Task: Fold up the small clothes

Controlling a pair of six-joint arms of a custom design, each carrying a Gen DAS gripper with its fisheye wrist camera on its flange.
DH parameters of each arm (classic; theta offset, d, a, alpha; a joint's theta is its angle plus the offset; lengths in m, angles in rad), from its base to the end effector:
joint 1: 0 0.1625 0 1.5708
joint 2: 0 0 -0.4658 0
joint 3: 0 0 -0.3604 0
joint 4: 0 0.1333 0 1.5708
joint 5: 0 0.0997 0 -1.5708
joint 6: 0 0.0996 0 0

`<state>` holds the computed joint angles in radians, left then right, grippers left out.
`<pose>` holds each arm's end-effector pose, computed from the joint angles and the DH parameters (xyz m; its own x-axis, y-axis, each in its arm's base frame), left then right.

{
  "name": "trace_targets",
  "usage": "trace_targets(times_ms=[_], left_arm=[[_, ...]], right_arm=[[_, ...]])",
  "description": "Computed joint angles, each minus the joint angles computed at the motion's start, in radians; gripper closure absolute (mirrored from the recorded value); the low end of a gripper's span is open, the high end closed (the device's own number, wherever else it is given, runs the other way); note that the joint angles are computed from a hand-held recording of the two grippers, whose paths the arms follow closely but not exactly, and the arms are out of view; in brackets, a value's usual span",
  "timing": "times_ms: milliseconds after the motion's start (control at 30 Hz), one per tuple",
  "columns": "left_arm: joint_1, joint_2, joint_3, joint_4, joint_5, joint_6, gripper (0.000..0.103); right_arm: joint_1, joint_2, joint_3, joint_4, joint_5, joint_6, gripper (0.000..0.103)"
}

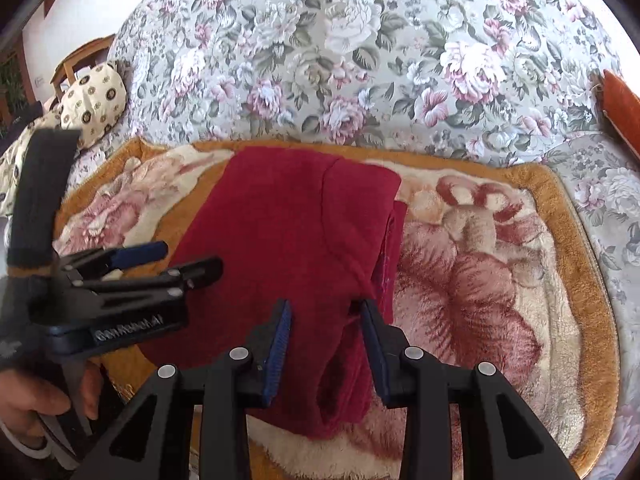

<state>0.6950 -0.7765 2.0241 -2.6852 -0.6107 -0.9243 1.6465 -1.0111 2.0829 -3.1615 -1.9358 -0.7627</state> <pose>-0.2756 -0.5096 0.0773 -0.7785 -0.1993 -0.5951 0.2322 0.7895 -0.5681 0.1393 -0.5435 0.2094 -0.6377 -0.5217 0.5667 -0.7002 0.6991 -0.1444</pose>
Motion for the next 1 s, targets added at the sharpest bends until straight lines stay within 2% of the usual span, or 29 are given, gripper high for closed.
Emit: trace_targets(times_ms=[33,100,200,333,467,600,767,1000], left_arm=[[-0.005,-0.001,0.003,0.007,0.005,-0.012,0.029],[-0.023,-0.004,0.007,0.053,0.031,-0.050,0.030],[-0.052,-0.012,0.015,0.123,0.082,-0.111,0.030],[-0.083,-0.032,0.026,0.191,0.127,-0.192,0.030],[-0.120,-0.046,0.021,0.301,0.170,-0.273,0.030],[-0.142,-0.058,0.016,0.372,0.169,-0.321,0.030],[-0.166,-0.061,0.012,0.440,0.180,-0.375,0.029],[-0.182,-0.071,0.019,0.465,0.192,-0.418,0.030]], right_arm=[[-0.010,0.013,-0.002,-0.009,-0.011,0.007,0.069],[-0.028,0.004,-0.002,0.012,0.014,0.044,0.069],[-0.014,-0.036,0.016,-0.004,0.038,0.048,0.069],[0.008,-0.089,0.054,-0.078,0.083,0.058,0.068],[0.027,-0.095,0.084,-0.175,0.070,0.080,0.064],[0.038,-0.089,0.096,-0.213,0.036,0.110,0.062],[0.040,-0.094,0.107,-0.217,0.029,0.135,0.062],[0.046,-0.100,0.117,-0.222,0.030,0.136,0.062]])
